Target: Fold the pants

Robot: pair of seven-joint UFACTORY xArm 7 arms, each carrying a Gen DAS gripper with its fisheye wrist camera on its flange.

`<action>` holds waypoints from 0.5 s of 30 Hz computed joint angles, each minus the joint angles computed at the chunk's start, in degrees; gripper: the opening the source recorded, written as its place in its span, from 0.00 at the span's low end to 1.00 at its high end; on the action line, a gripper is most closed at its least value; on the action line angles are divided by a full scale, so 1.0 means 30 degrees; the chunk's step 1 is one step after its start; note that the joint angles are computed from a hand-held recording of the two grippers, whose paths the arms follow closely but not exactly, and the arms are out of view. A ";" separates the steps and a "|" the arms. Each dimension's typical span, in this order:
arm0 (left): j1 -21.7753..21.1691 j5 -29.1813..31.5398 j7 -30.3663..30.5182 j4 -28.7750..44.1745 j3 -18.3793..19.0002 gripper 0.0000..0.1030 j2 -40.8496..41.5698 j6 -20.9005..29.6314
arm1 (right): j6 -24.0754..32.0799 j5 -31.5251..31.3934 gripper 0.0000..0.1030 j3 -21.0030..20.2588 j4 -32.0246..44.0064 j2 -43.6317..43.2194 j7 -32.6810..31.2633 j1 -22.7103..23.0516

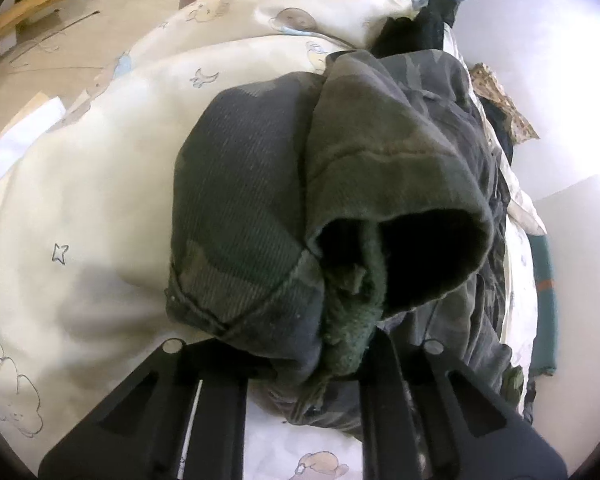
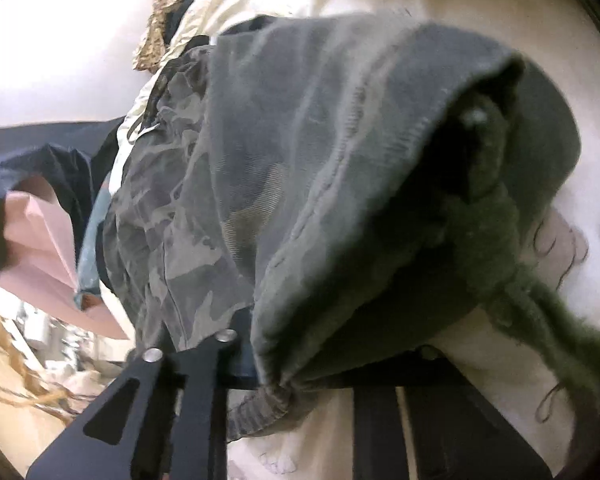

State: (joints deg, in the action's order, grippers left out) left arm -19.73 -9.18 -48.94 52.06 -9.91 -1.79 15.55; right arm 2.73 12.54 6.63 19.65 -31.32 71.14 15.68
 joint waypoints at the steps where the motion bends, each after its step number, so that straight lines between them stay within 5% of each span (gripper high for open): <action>1: 0.0019 0.0124 -0.0056 0.0268 0.0008 0.09 0.0024 0.0400 | 0.0336 -0.0237 0.14 0.0598 0.0104 -0.0212 0.0263 -0.0591; 5: 0.0022 -0.1642 0.1702 0.0727 0.0205 0.08 -0.0442 0.0974 | 0.1283 -0.1015 0.12 0.2322 0.0270 -0.1566 0.1767 -0.2001; 9: 0.0581 0.0770 0.0223 0.0633 -0.0384 0.07 -0.1513 0.2351 | 0.2377 -0.1371 0.10 0.1825 0.0344 -0.2963 0.1838 -0.1397; 15: 0.0053 0.0139 -0.0222 0.0265 -0.0126 0.07 -0.3299 0.3418 | 0.6044 -0.1680 0.10 0.1039 0.1229 -0.4990 0.0324 -0.0334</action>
State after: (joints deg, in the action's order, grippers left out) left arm -19.57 -8.77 -49.61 52.85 -10.29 -11.69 25.80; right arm 20.86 7.50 9.75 23.34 -46.29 72.11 14.68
